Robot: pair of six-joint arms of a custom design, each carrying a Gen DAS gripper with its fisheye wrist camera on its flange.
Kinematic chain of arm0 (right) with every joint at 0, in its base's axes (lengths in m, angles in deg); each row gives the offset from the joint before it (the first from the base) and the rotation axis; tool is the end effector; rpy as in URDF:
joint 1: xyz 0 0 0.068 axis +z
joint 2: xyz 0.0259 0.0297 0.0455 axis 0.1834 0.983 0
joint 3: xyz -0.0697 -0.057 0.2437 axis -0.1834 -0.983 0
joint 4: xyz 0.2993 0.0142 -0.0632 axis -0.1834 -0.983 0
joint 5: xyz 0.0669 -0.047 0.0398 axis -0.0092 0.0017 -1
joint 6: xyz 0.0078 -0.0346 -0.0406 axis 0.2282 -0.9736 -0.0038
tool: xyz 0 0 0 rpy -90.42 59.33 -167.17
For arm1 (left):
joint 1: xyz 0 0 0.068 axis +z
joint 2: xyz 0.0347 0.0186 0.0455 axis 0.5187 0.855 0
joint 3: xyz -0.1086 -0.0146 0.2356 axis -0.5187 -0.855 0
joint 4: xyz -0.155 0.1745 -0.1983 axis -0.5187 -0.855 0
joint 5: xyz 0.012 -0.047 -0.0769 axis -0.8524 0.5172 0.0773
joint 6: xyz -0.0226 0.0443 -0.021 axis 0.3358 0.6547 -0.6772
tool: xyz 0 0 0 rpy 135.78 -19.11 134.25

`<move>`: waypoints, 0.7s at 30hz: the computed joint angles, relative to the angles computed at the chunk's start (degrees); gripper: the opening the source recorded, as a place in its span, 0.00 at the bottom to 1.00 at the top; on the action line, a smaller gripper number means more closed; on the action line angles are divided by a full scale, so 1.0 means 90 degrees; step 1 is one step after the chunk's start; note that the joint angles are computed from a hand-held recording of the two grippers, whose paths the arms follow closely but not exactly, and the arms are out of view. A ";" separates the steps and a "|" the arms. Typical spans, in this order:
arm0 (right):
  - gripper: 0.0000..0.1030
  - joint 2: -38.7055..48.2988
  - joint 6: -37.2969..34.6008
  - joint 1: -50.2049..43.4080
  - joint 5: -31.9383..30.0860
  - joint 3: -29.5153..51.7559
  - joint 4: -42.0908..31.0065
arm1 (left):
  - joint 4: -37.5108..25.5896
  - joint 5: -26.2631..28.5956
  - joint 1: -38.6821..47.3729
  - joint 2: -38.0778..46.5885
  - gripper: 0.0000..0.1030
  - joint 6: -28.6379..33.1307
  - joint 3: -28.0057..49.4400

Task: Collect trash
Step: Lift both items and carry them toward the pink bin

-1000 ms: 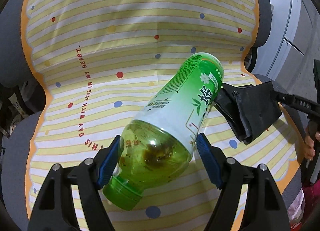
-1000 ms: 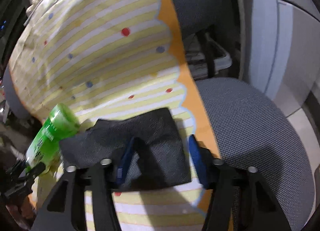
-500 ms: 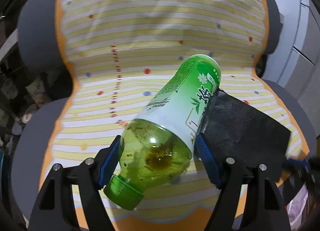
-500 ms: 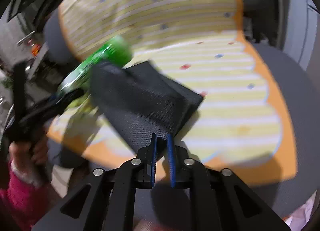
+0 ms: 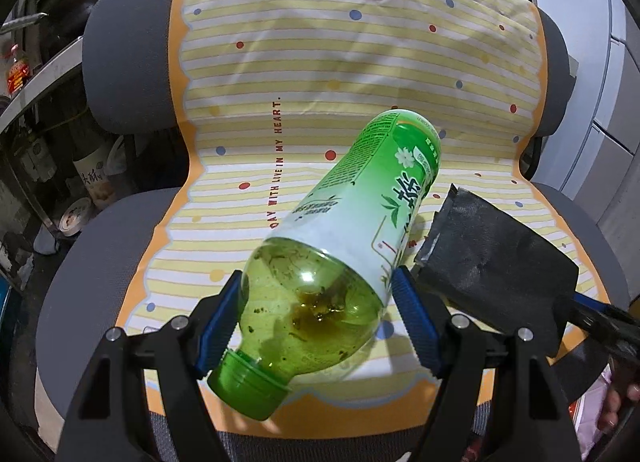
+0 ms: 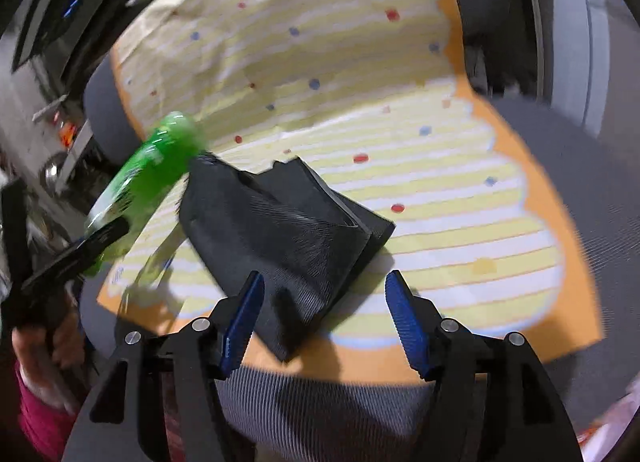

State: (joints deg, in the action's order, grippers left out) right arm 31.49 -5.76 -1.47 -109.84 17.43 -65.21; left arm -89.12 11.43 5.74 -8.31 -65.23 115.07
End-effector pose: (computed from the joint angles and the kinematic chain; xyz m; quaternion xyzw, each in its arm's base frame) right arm 0.3797 -0.0558 0.1213 -0.2238 0.8979 0.3044 0.2258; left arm 0.2265 -0.0850 0.1679 -0.2324 0.8932 0.1016 0.3712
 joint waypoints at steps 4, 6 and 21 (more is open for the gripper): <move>0.34 0.0219 0.0498 0.0138 -0.0293 0.0067 0.0316 | -0.0031 0.0105 -0.0014 -0.0113 0.70 -0.0025 -0.0103; 0.22 0.0151 0.0509 0.0160 -0.0389 -0.0019 0.0337 | -0.0050 0.0122 -0.0069 -0.0119 0.70 -0.0056 -0.0098; 0.04 -0.2349 -0.0421 -0.2633 -0.1555 -0.0301 0.0083 | 0.0483 -0.0372 -0.1824 0.1421 0.70 -0.0311 0.1428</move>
State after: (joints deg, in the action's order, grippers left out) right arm 10.35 -9.55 -25.17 -123.83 14.72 -64.46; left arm -84.78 8.09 -10.67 4.48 -68.03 127.92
